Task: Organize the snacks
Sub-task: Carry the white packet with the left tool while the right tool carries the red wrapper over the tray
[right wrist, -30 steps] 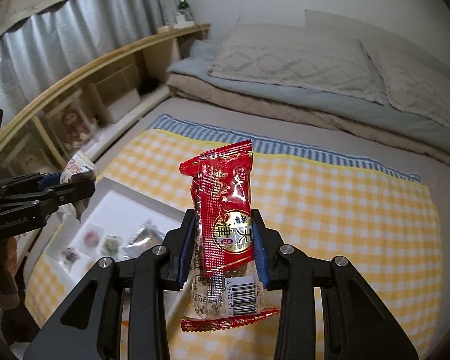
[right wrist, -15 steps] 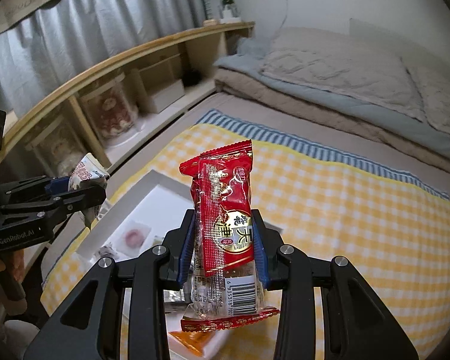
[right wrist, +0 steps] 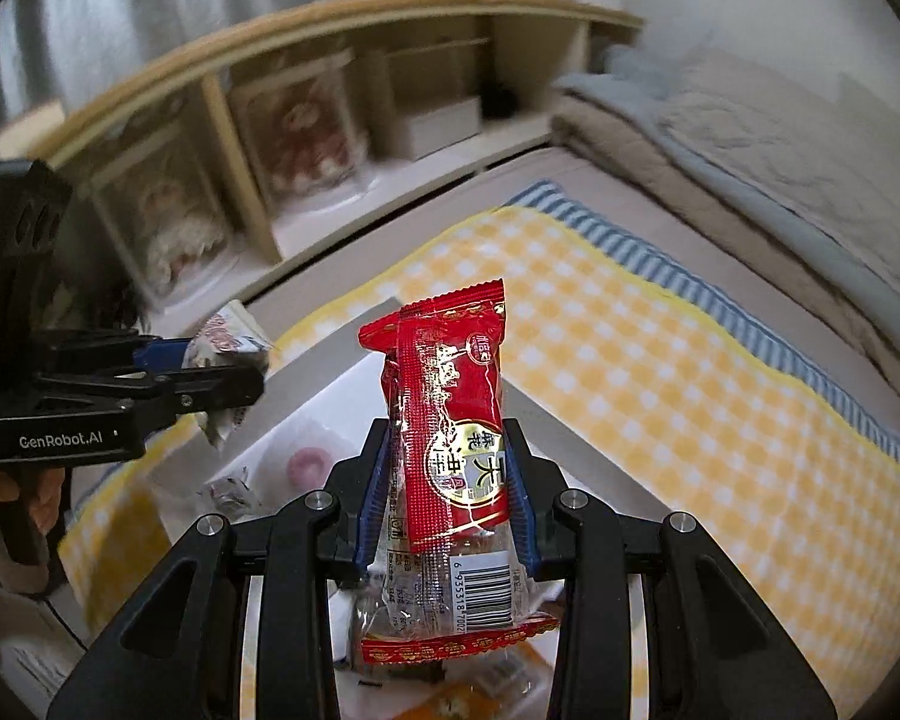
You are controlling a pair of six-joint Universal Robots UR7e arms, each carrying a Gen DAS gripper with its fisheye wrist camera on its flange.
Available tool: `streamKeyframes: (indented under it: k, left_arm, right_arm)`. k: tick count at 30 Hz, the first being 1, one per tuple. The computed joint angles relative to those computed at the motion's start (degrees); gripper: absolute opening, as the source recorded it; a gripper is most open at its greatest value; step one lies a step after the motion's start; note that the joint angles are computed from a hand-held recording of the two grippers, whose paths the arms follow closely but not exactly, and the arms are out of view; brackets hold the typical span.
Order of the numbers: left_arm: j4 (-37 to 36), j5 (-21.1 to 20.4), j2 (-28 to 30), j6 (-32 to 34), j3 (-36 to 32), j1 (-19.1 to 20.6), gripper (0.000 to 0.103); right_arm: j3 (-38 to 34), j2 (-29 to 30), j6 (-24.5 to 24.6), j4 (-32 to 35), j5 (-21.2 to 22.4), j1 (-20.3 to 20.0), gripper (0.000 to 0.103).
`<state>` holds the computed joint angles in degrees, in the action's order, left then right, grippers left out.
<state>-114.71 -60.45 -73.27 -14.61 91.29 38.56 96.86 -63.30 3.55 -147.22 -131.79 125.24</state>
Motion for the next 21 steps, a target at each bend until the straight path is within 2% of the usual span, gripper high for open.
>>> streamKeyframes:
  k: [13, 17, 21]
  left_arm:
    - [-3.76, -1.98, 7.0, 2.94, -3.21, 6.14, 0.039]
    - [-4.54, -2.21, 9.04, 4.45, -3.75, 7.14, 0.039]
    - [-7.14, -1.25, 10.69, 6.85, -3.41, 7.65, 0.039]
  right_arm:
    - [-8.91, 10.39, -13.08, 7.25, 6.16, -5.78, 0.036]
    - [-11.15, 11.7, -13.81, 11.78, 11.12, -8.11, 0.036]
    - [-12.02, 12.49, -14.89, 12.91, 12.2, -9.7, 0.037]
